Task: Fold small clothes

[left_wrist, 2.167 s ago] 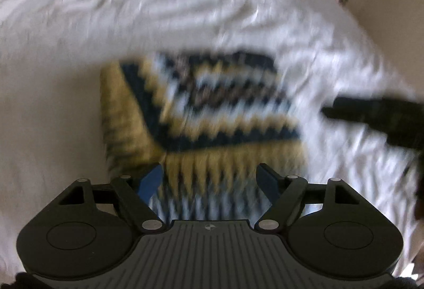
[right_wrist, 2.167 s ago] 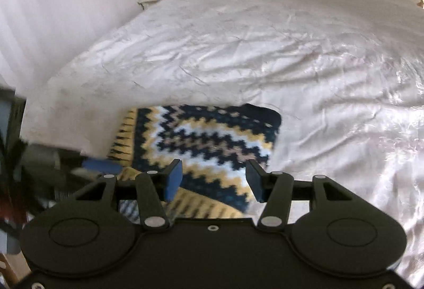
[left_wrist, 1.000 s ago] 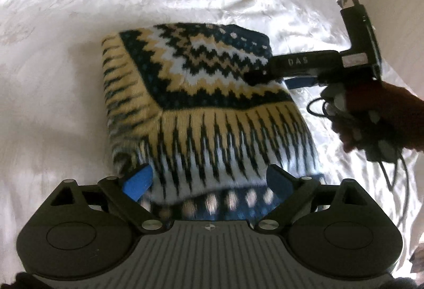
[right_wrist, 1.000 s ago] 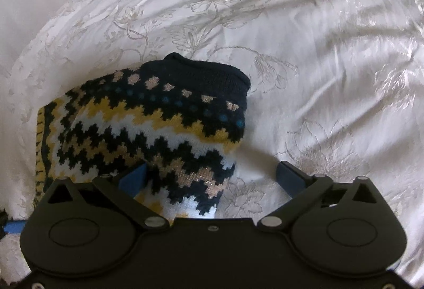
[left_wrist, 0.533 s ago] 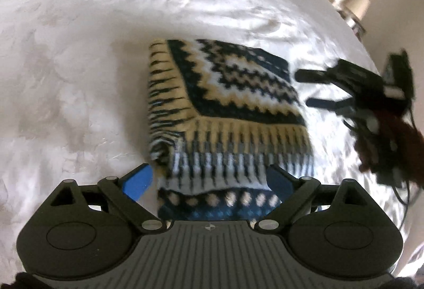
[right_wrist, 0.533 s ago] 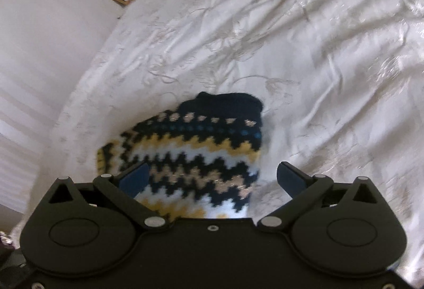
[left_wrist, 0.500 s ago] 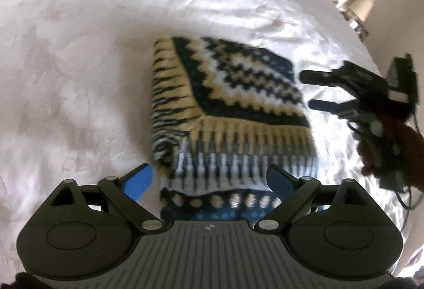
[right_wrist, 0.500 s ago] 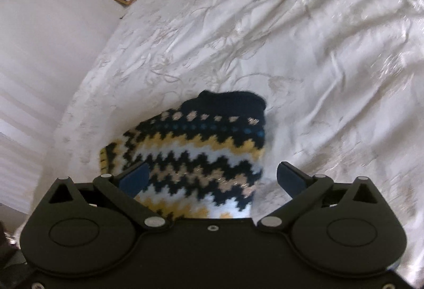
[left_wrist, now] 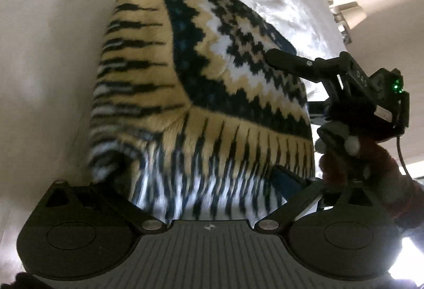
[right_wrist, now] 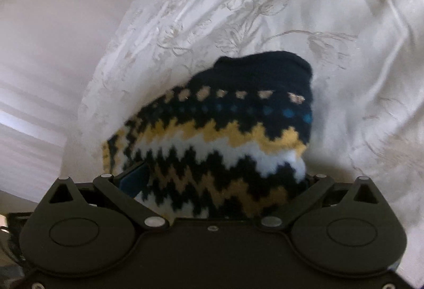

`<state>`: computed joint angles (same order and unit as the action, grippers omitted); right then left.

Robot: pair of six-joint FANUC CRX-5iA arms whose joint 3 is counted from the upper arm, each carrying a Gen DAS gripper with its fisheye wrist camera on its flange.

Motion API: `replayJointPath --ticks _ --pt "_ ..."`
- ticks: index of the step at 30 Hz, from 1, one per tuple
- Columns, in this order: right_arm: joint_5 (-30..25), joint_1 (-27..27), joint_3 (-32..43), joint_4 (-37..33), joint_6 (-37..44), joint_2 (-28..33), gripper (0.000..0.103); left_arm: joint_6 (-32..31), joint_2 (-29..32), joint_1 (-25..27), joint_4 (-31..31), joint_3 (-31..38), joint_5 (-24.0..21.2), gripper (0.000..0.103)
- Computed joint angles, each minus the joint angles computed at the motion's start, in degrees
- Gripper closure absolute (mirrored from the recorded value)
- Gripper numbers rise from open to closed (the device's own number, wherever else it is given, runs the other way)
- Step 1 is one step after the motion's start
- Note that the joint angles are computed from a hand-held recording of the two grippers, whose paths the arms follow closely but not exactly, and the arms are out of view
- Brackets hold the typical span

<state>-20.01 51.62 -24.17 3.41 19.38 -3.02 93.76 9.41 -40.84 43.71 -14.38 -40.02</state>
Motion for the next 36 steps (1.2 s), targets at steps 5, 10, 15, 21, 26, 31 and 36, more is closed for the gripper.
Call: replayJointPath --ticks 5,10,15,21,26,31,36 --pt "1.03 0.76 -1.47 2.67 -3.64 -0.93 0.046 -3.56 0.27 0.53 3.20 -0.16 -1.58 0.034" --pt "-4.27 3.70 -1.96 11.99 -12.68 -3.36 0.053 -6.36 -1.20 -0.56 2.07 0.61 -1.99 0.065" --pt "-8.80 8.40 -4.68 25.29 -26.17 -9.41 0.053 -5.74 -4.92 -2.99 1.05 1.48 -1.77 0.065" --pt "-18.45 18.41 -9.26 34.83 -38.72 -19.74 0.053 -8.20 -5.15 -3.45 1.58 3.05 -2.55 0.065" --pt "-25.80 28.43 -12.57 36.85 -45.56 -25.25 0.053 -10.01 -4.47 -2.73 1.80 1.53 -3.92 0.065" --pt "-27.38 34.54 -14.77 37.14 -49.77 -25.87 0.053 -0.71 -7.78 -6.89 -3.84 -1.58 -2.69 0.065" --pt "-27.13 37.12 -17.78 38.49 -50.39 -26.95 0.047 7.32 -6.92 -9.47 -11.59 0.13 -2.12 0.061"
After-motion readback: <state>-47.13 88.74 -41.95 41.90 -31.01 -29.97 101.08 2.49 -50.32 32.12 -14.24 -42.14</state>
